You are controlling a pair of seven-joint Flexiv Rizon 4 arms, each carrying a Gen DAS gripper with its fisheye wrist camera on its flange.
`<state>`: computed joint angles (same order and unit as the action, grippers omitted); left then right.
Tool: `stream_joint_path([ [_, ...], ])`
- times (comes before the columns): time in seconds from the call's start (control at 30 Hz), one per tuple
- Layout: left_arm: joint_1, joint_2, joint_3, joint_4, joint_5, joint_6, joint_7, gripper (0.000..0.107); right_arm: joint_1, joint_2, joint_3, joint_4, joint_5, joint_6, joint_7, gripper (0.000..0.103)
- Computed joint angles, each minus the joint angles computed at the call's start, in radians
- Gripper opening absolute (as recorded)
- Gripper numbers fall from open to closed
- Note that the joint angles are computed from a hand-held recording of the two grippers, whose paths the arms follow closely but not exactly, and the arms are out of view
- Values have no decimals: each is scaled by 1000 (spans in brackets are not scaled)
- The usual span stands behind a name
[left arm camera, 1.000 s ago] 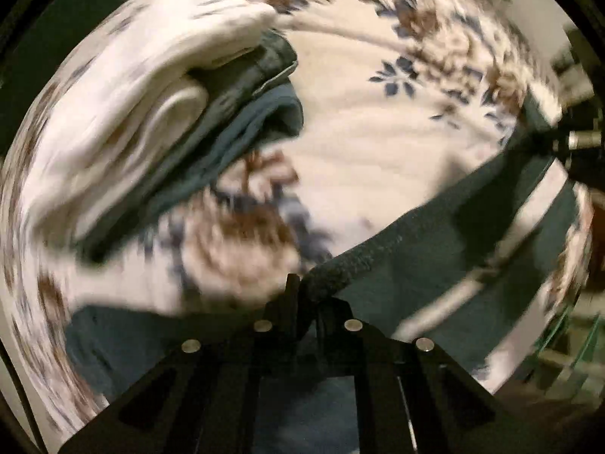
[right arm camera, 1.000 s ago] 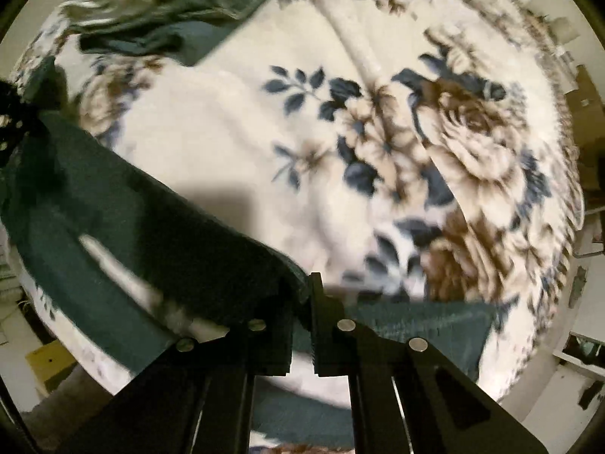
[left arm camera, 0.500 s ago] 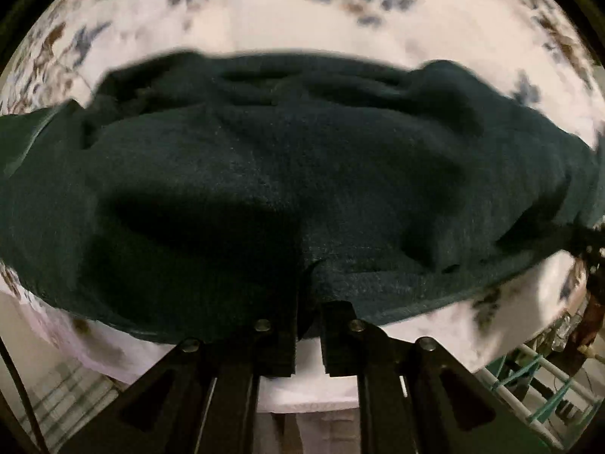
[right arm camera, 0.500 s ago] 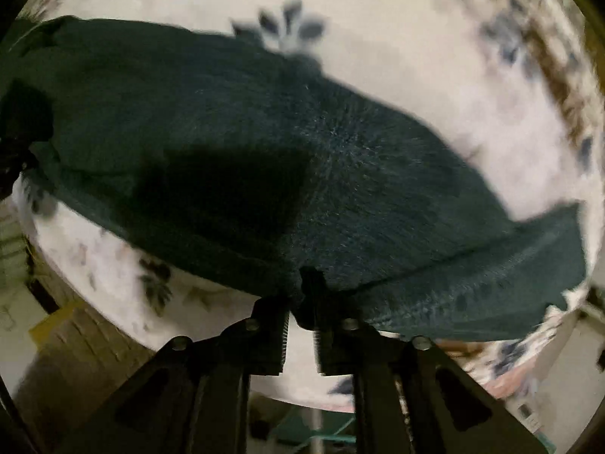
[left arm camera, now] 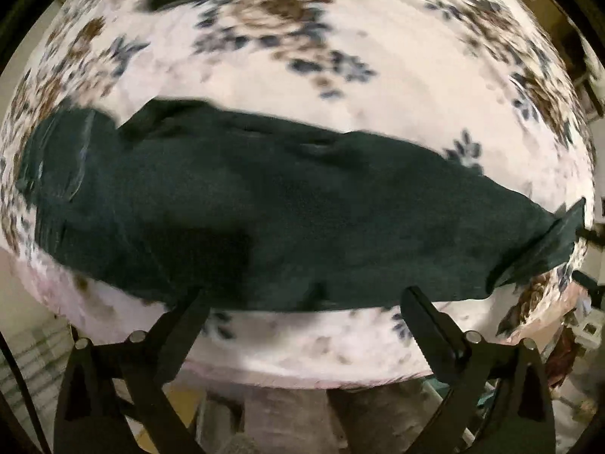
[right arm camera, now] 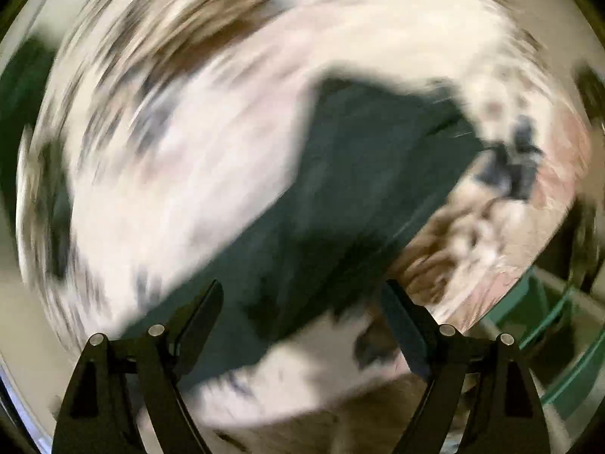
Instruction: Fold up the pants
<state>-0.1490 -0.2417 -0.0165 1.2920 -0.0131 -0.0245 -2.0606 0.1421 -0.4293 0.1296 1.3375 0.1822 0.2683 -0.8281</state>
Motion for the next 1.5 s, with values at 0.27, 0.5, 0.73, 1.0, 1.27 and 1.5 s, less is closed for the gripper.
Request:
stream_joint_path([
  [0.27,-73,-167,-37,-195,28,21,36,103,-47,-122,-23,-89,-9,26,23,13],
  [0.5,-116,-219,-29,-268,18,71,73,103,-103,110,22,161,92,451,-219,9],
  [0.73,-139,-259,-21,-288,15,31,83,103,-164,91,-36,263,162,306,-58,50],
  [1.0,-121,-219,-16,-187,-19,64,63,103,-188,94,-12,279,298,400,-26,63],
  [1.27,-90,-154,-5,-79,-29,134,39,103,-106,128,10,265,101,496,-130,9],
  [1.5,-62,-95,-3,16,-29,208,15,103,-85,182,9,344,94,684,-323,8],
])
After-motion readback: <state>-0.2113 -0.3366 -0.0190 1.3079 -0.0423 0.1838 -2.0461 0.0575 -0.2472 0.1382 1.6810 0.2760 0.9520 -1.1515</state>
